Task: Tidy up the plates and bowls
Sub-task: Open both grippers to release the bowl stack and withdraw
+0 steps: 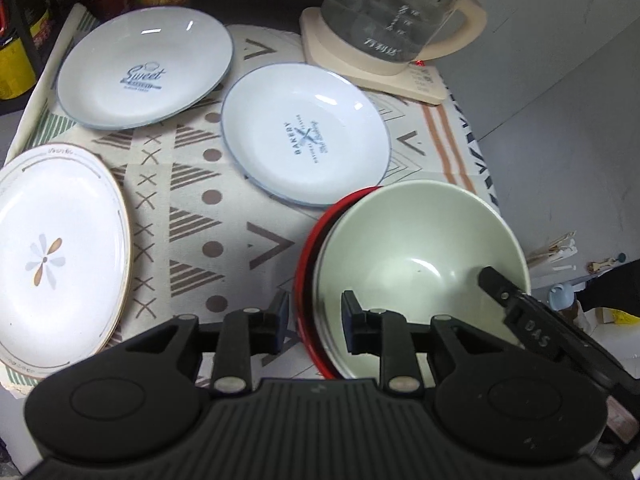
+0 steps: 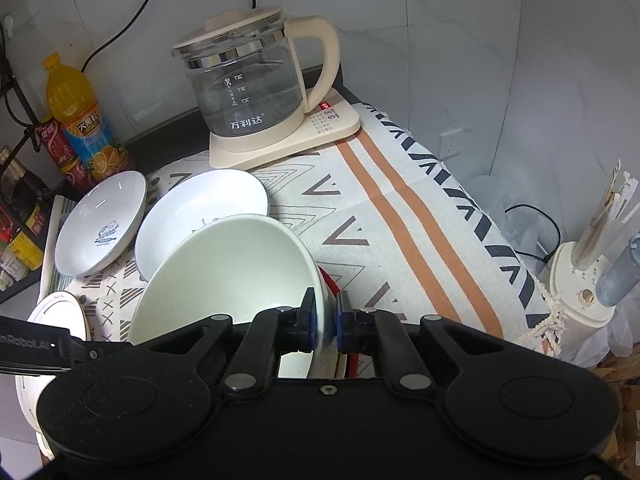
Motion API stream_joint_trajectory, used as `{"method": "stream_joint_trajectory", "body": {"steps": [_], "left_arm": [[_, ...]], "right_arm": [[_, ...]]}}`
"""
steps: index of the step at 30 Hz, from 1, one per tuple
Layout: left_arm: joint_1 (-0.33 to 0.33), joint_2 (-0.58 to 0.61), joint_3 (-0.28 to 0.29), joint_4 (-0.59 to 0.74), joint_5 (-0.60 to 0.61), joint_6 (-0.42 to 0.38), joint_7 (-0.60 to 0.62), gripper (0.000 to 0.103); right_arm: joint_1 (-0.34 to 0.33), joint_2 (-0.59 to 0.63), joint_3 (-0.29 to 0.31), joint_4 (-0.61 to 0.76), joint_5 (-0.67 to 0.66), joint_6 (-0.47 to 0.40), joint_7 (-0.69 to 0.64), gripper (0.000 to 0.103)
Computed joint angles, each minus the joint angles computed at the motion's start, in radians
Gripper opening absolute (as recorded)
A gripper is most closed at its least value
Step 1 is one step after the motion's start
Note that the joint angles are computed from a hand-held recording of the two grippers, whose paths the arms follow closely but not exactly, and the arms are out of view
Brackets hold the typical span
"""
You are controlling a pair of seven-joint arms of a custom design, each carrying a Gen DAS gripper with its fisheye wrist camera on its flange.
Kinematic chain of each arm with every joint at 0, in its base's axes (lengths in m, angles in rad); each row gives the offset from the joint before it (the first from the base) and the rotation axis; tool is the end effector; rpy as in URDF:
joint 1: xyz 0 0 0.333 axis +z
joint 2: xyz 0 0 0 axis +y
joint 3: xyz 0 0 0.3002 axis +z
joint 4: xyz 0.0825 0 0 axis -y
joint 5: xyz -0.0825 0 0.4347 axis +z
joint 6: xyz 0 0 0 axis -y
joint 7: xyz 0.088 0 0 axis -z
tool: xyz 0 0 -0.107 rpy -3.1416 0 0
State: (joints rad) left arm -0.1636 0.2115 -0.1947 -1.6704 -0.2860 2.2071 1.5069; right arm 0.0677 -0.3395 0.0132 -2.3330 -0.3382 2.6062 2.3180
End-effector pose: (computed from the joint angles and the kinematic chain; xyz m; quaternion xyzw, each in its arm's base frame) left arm 0.6556 -0.2459 0.4857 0.6363 -0.7401 0.2148 0.0354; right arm 0.5388 0.0510 0.5024 -0.5117 0.7960 -0.2267 0.2304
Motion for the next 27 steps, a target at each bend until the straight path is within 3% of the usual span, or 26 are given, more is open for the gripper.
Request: {"method": "stream_joint_trajectory", "body": {"steps": [5, 12, 16, 25, 27], "left_arm": [[-0.003, 0.013, 0.002, 0.000, 0.012, -0.007, -0.012, 0.025], [-0.008, 0.030, 0.000, 0.011, 0.023, -0.009, -0.018, 0.025], [-0.015, 0.030, 0.008, 0.011, 0.056, -0.001, -0.057, 0.038], [-0.007, -0.005, 0.005, -0.020, 0.056, 0.017, -0.043, 0.045], [-0.006, -0.017, 0.005, -0.032, 0.057, 0.021, -0.036, 0.050]], "right_arm": [[-0.003, 0.005, 0.003, 0.004, -0.010, -0.008, 0.003, 0.010], [0.005, 0.003, -0.017, -0.012, 0.043, -0.015, -0.010, 0.021], [0.005, 0.007, -0.016, -0.010, 0.054, -0.045, -0.019, 0.029], [0.009, -0.016, -0.008, -0.020, 0.071, -0.078, -0.003, 0.029], [0.014, -0.028, -0.010, -0.026, 0.077, -0.070, -0.005, 0.029]]}}
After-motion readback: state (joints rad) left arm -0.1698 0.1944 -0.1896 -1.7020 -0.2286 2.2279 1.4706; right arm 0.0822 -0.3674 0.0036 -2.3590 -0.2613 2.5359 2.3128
